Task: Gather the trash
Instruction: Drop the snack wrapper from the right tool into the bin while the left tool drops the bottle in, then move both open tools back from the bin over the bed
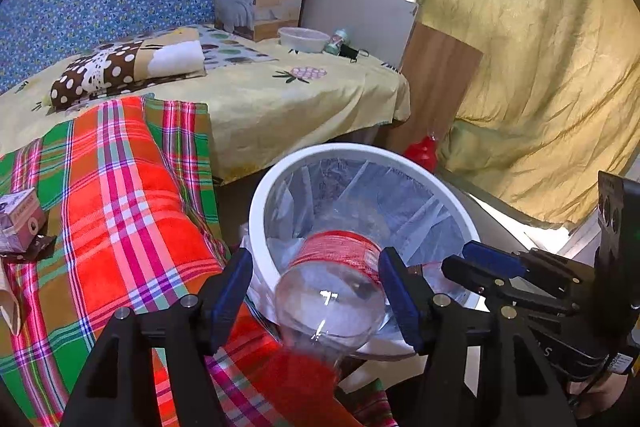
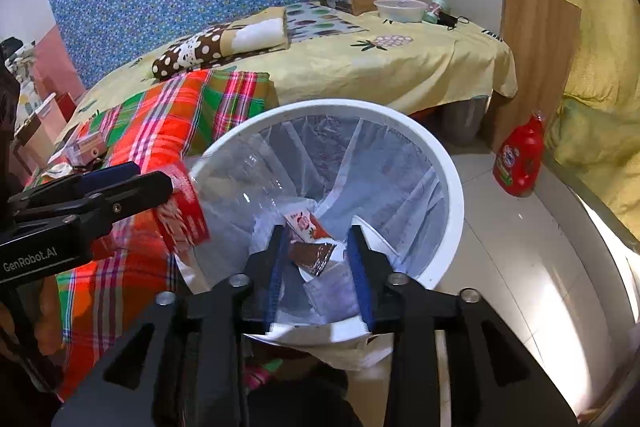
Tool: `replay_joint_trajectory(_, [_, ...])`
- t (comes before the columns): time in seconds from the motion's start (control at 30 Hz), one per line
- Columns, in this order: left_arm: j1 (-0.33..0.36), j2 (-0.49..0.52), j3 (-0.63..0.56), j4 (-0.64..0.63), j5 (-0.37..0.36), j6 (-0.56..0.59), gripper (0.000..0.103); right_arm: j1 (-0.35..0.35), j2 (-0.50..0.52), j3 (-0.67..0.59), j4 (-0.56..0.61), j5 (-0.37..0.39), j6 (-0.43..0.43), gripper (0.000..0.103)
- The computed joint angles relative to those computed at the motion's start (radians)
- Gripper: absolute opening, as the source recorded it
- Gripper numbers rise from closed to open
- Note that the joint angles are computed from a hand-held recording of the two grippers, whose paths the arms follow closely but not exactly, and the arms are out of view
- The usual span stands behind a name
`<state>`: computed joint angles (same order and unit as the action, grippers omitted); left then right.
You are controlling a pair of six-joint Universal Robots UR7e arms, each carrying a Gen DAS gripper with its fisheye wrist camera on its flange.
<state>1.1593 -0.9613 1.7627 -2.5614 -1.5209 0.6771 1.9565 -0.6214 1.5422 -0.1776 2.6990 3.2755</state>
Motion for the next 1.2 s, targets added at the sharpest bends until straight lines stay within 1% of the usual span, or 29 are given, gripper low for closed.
replay_joint_trajectory(0.23, [0.011, -0.025, 0.001, -0.009, -0.008, -0.011, 0.066, 0.014, -0.005, 0.007, -0.036, 0.009, -0.026, 0.036])
replay_joint_trajectory(0.4, [0.023, -0.047, 0.005, -0.009, -0.007, -0.016, 0.066, 0.024, -0.002, 0.002, -0.05, 0.0, -0.044, 0.036])
replay_joint_trajectory(0.67, [0.05, -0.106, 0.028, -0.024, 0.001, -0.015, 0.066, 0.047, 0.018, -0.024, -0.064, -0.021, -0.086, 0.036])
replay_joint_trajectory(0.9, [0.079, -0.159, 0.038, -0.036, 0.003, -0.018, 0.066, 0.073, 0.052, -0.072, -0.06, -0.033, -0.126, 0.036])
replay_joint_trajectory(1.1, [0.107, -0.2, 0.049, -0.06, 0.017, -0.024, 0.066, 0.087, 0.089, -0.119, -0.04, -0.07, -0.146, 0.036])
replay_joint_trajectory(1.2, [0.121, -0.21, 0.051, -0.079, 0.038, -0.032, 0.071, 0.092, 0.111, -0.147, -0.016, -0.095, -0.142, 0.036])
